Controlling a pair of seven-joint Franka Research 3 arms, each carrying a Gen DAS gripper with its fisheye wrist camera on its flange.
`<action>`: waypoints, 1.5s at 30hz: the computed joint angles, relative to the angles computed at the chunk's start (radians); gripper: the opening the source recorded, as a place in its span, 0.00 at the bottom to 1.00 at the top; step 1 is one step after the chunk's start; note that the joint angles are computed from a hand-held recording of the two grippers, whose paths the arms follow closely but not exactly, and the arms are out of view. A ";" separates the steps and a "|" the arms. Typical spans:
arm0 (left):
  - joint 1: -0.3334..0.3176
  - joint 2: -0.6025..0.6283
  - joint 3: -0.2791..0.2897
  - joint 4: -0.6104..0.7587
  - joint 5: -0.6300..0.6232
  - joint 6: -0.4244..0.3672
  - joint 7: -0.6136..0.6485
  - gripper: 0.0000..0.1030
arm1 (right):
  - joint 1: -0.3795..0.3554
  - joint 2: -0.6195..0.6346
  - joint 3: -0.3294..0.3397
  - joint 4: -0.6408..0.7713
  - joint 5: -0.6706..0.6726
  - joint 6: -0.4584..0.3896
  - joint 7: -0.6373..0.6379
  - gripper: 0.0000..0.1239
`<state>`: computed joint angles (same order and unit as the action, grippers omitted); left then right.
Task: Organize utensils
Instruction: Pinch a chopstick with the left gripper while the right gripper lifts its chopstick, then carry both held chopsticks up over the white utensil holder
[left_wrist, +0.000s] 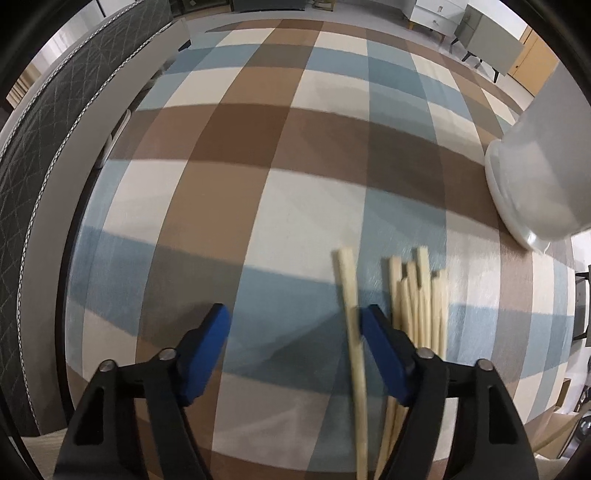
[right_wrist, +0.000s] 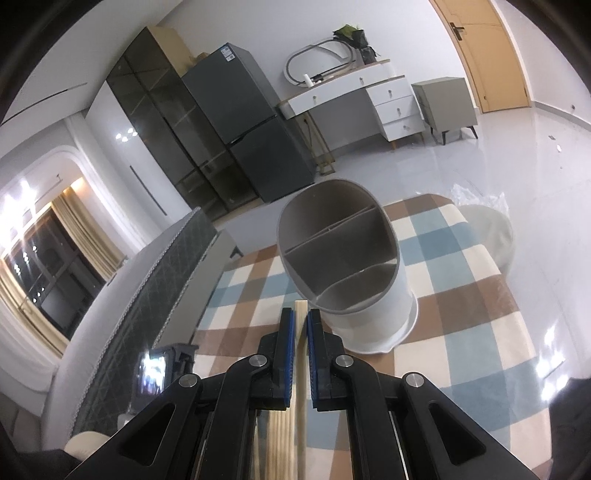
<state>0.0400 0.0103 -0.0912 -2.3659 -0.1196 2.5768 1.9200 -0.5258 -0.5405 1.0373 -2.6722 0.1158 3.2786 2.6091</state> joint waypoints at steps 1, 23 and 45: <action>-0.003 0.010 -0.002 0.025 0.012 -0.015 -0.015 0.56 | 0.002 -0.001 -0.002 0.000 0.001 -0.002 0.001 0.05; -0.091 -0.279 0.116 -0.103 -0.583 -0.010 0.462 0.02 | -0.050 -0.108 0.075 0.042 -0.113 -0.081 0.027 0.05; -0.152 -0.338 0.161 0.029 -0.656 -0.292 0.573 0.02 | 0.034 -0.303 -0.048 0.064 -0.279 -0.245 0.119 0.05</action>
<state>-0.1119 -0.3282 0.0696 -2.3364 -0.7757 2.2847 2.4931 -0.4918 -0.8433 0.9892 -2.6079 -0.1628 3.0335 2.7281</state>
